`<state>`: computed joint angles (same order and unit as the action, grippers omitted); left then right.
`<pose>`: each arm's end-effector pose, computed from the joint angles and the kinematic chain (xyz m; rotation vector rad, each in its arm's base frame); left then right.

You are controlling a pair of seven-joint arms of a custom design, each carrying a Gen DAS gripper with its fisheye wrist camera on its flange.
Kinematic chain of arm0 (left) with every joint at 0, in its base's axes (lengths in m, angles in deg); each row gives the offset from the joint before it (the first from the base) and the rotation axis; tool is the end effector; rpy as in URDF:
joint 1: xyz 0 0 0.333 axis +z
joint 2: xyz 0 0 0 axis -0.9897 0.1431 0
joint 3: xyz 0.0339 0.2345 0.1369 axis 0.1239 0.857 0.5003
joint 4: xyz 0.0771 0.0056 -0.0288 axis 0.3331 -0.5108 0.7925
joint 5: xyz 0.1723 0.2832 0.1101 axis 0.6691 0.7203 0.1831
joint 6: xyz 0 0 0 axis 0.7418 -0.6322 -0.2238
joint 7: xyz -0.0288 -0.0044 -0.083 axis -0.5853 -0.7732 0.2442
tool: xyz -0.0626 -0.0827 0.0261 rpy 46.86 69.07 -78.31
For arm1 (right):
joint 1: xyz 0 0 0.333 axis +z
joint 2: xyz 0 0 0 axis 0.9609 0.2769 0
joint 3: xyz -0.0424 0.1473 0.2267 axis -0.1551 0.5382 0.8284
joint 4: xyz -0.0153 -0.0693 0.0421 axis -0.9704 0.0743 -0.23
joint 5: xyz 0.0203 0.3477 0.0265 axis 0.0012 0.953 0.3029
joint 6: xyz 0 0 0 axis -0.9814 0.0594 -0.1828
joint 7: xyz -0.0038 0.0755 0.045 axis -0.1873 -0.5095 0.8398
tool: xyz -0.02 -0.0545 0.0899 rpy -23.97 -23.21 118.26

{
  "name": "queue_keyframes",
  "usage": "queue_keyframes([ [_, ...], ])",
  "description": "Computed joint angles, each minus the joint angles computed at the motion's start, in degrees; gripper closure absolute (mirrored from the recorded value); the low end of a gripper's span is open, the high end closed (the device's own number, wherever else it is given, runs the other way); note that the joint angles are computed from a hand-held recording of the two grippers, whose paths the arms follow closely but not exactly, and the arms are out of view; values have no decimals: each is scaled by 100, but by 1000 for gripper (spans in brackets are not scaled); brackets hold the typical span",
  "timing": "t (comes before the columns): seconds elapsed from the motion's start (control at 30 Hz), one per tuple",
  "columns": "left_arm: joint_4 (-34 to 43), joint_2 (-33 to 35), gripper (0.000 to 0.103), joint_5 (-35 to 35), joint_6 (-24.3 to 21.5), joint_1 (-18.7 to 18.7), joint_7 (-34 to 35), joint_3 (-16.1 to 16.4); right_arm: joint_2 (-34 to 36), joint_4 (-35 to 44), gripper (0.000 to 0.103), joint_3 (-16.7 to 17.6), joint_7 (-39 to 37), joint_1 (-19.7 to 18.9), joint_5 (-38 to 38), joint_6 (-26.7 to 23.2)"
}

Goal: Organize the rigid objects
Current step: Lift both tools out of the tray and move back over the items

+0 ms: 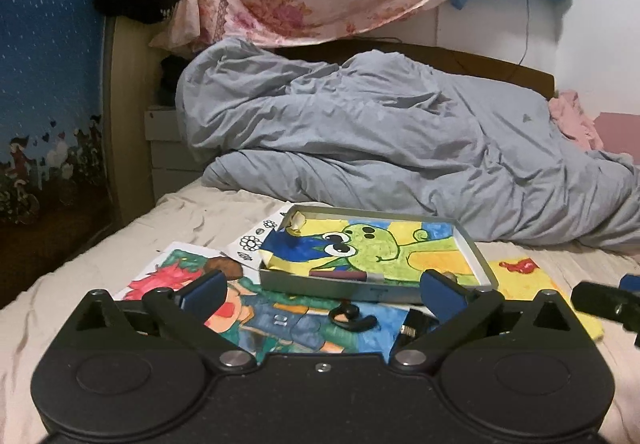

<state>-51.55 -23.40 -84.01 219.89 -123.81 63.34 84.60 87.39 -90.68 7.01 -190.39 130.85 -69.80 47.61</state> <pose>0.6113 -0.2967 0.4326 -1.2607 1.7158 -1.2408 0.5254 0.5246 0.4060 -1.1081 1.6476 -1.1464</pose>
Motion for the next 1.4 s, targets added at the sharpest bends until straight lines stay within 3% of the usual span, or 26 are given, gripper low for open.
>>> queue_keyframes([
  [0.13, -960, -564, 1, -119, 494, -24, 283, -166, -146, -275, 0, 10, 245, 284, -132, -251],
  [0.23, -1434, -840, 1, -331, 739, -66, 578, -231, 19, -8, 0, 144, 35, 265, -23, -393],
  [0.43, -1948, -1188, 1, -538, 1018, 281, 921, -746, 355, 487, 0, 115, -229, 408, 300, -656],
  [0.53, -2030, -1261, 1, -646, 1039, 460, 1106, -986, 563, 814, 0, 17, -360, 446, 478, -814],
  [0.67, -2075, -1289, 1, -752, 1113, 700, 1379, -1309, 342, 426, 0, -15, -76, 520, 420, -770],
  [0.9, -2022, -1258, 1, -941, 1133, 1135, 1733, -1859, 560, 772, 0, 24, -263, 421, 652, -792],
  [1.4, -1897, -1164, 1, -1023, 1108, 1288, 1895, -2074, 368, 478, 1, 46, -168, 431, 670, -686],
])
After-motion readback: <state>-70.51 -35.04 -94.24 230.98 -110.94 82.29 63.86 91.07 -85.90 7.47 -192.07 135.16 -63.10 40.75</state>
